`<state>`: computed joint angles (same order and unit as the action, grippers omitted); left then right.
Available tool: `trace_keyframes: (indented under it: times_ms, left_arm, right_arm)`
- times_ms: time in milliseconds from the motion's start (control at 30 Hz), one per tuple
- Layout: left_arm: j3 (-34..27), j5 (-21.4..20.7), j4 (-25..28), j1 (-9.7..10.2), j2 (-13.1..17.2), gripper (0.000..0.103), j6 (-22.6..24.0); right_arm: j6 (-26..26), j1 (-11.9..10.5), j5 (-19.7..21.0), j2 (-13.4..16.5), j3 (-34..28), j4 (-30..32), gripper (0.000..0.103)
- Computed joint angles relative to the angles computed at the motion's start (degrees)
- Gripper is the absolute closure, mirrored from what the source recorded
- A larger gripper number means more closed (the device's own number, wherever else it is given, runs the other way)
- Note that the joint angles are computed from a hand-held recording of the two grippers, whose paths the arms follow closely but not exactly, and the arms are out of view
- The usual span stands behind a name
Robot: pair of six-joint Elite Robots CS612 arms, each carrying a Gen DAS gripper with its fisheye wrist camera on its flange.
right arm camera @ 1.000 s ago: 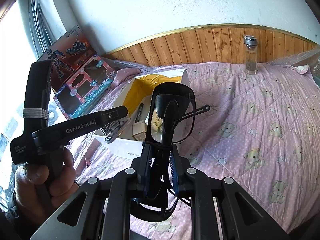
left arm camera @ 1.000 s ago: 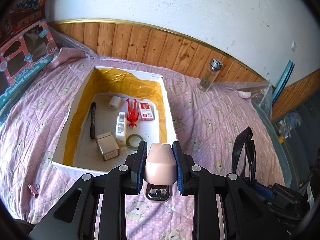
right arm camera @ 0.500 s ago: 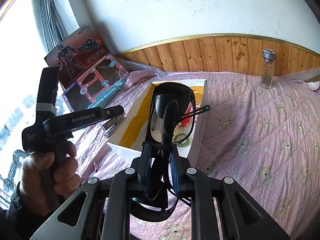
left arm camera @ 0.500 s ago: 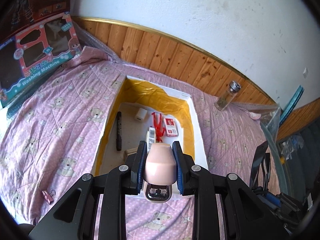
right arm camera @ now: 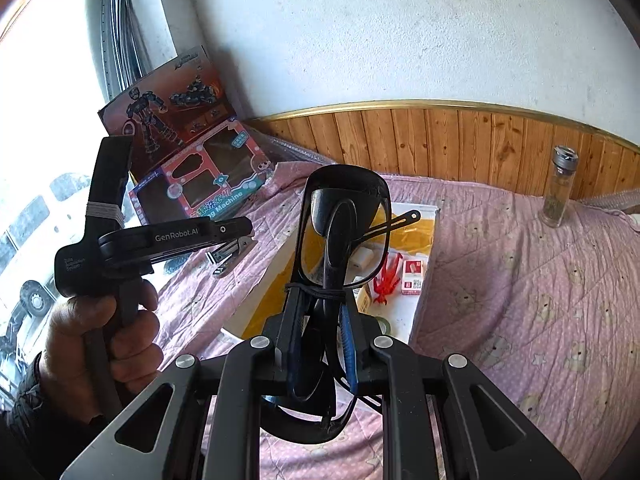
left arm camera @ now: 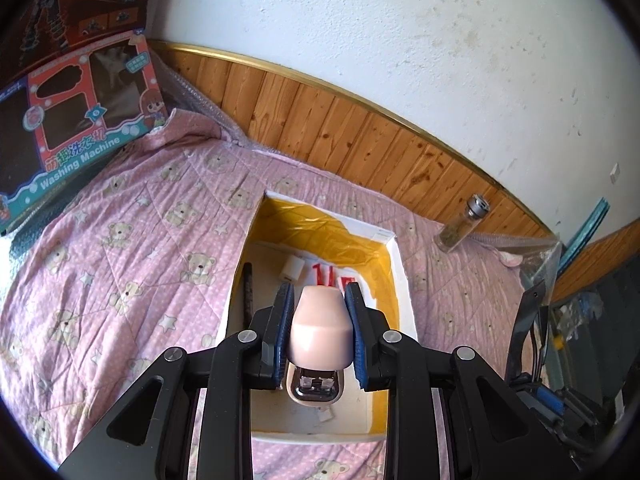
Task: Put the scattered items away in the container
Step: 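Carry the stapler with the left gripper and the glasses with the right to the box, then lower the stapler and glasses into the box and open both grippers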
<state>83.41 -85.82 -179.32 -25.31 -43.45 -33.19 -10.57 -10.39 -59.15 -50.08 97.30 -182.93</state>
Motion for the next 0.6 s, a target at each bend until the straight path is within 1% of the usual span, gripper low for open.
trace_keyframes:
  times_ms: [167, 267, 367, 600]
  left_arm:
    - [-4.02, -2.82, 2.41, 0.94, 2.02, 0.077, -0.35]
    - [-6.93, -6.27, 4.70, 1.85, 3.75, 0.077, -1.43]
    - [-9.71, -8.22, 7.36, 2.37, 5.50, 0.077, -2.21]
    - [-15.20, -8.82, 14.00, 2.54, 9.15, 0.076, -1.66]
  right_arm:
    - [-0.30, 0.51, -1.59, 1.48, -2.82, 1.69, 0.084]
    - [-0.68, 0.82, -2.47, 2.34, -4.37, 2.77, 0.084]
    - [-1.24, 1.22, -3.46, 3.27, -5.94, 3.94, 0.084]
    - [-3.89, 2.14, -5.88, 5.46, -8.93, 7.37, 0.084]
